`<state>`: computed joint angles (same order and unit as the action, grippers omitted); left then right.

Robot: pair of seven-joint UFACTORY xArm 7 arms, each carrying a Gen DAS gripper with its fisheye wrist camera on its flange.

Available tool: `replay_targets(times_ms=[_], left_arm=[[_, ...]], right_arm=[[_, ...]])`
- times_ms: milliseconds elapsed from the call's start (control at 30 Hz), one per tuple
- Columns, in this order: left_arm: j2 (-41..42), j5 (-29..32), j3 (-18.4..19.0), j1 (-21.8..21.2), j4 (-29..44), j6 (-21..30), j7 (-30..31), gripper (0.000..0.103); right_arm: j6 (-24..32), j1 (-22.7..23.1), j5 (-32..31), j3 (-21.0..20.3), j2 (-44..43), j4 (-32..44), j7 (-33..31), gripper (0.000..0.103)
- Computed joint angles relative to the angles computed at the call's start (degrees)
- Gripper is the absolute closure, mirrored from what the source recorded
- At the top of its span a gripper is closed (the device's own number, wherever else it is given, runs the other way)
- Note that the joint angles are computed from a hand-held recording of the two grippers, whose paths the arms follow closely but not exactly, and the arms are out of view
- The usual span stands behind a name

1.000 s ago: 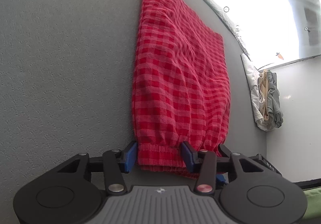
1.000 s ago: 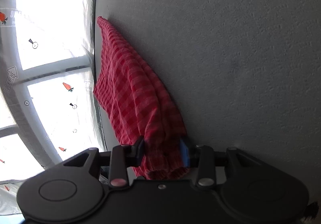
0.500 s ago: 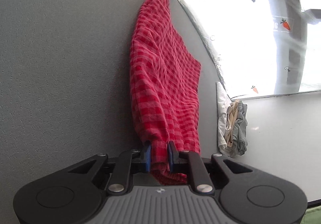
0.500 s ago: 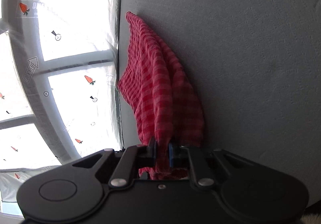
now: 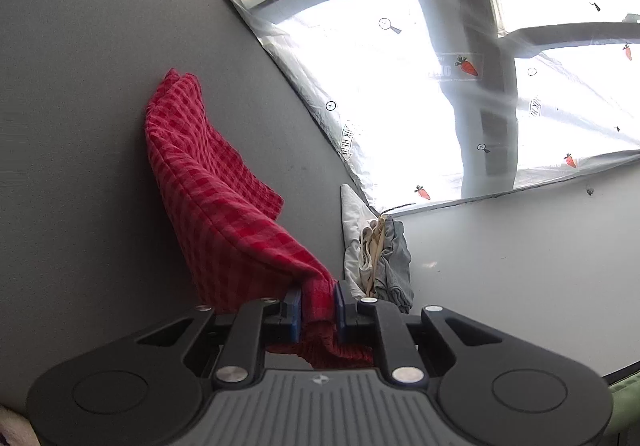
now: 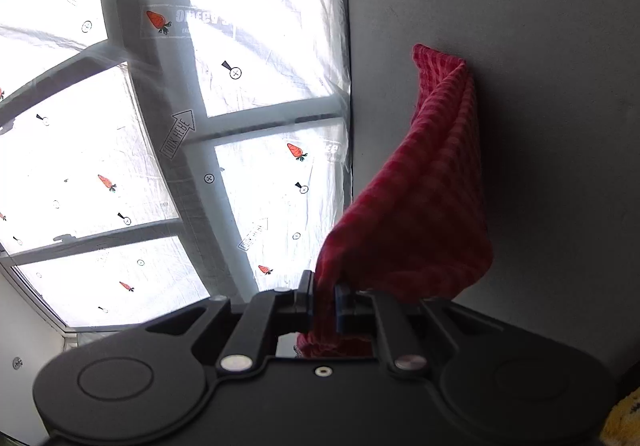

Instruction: Fold clothes

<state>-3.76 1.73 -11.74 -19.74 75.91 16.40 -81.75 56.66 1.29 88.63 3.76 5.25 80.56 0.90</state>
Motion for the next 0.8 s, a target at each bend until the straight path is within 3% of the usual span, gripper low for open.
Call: replay_targets(times_ms=[100, 333, 533, 800], left_arm=[[-0.5, -1.7, 0.0, 0.3, -3.2, -1.2, -4.4, 0.086], [1.1, -1.3, 0.6, 0.8, -2.4, -1.1, -5.8, 0.085], [4.7, -5.7, 1.9, 0.8, 0.4, -1.1, -2.7, 0.085], [12.4, -12.8, 3.1, 2.7, 8.9, 1.4, 6.9, 0.085]], right_arm=[[-0.8, 0.5, -1.7, 0.6, 2.1, 0.1, 5.7, 0.094], [-1.8, 0.2, -4.4, 2.3, 7.2, 6.1, 7.9, 0.094], [-2.5, -0.9, -6.3, 4.3, 11.4, 10.1, 10.7, 0.094], [-5.5, -1.2, -12.0, 7.8, 21.2, 22.1, 15.9, 0.094]])
